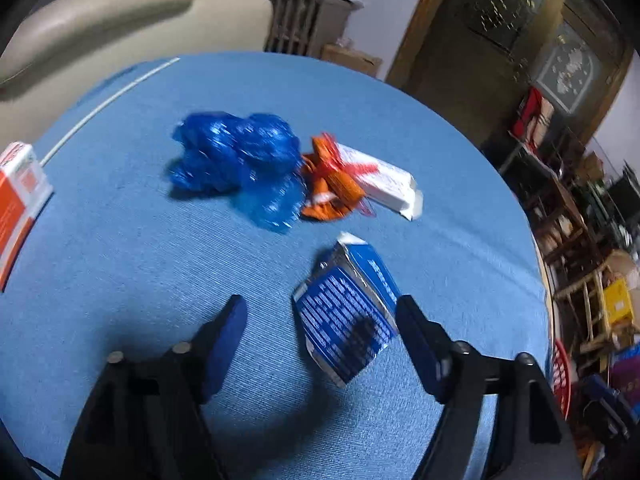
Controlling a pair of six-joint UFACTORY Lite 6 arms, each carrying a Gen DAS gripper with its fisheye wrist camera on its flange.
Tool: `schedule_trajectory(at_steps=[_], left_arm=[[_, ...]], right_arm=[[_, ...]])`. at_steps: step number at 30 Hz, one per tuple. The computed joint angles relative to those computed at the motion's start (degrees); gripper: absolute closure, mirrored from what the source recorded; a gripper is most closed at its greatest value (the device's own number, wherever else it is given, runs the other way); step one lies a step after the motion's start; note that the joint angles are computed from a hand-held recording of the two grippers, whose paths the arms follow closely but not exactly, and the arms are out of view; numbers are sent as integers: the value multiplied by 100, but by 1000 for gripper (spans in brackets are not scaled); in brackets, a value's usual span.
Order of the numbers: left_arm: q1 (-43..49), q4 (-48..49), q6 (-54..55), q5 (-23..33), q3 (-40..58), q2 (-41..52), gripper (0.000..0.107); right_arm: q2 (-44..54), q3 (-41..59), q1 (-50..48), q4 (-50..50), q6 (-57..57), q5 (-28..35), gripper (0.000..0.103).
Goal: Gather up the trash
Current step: 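Grasp the orange wrapped item with the right tool while the left tool holds the toothpaste box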
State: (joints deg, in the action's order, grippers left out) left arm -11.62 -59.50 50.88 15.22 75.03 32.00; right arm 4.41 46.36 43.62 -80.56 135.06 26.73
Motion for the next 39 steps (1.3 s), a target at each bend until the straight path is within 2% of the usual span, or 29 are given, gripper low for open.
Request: schedule_trajectory(at_steps=[3,5,10,14,18,27,28,30,33,39], left_arm=[[-19,57,133,681,600,347,26],[-149,493,163,1148,1048,609,26],[-279,1532,1069,1230,1450,793,26],[-134,2381,756,1925,2456,1419,26],[-33,2513,1109,2411,2773,1614,26],[-182,2949,854,2543,3315,2180,27],[-144,2742,1028,2413,3263,2195,32],[-69,2691,1064,1988,2918,1977,64],[210,2219,1078,2236,2979,2020,66],[716,1343,1641,1661,1960,1389,66]], right_arm=[[-62,-110,-46,-99,166,-54,18],[-177,-230,-63,-114,217,-42,18],[-684,-695,-98,-108,334,77,18],[-747,-903,-372,-372,696,-169,18],[-560,-791,-420,-554,812,-282,18],[-201,-458,-569,-408,534,-390,18],[-143,-397,-583,-396,502,-406,18],[3,-249,-599,-383,436,-440,18],[263,17,-600,-375,347,-495,18],[881,735,-606,-290,14,-647,18]])
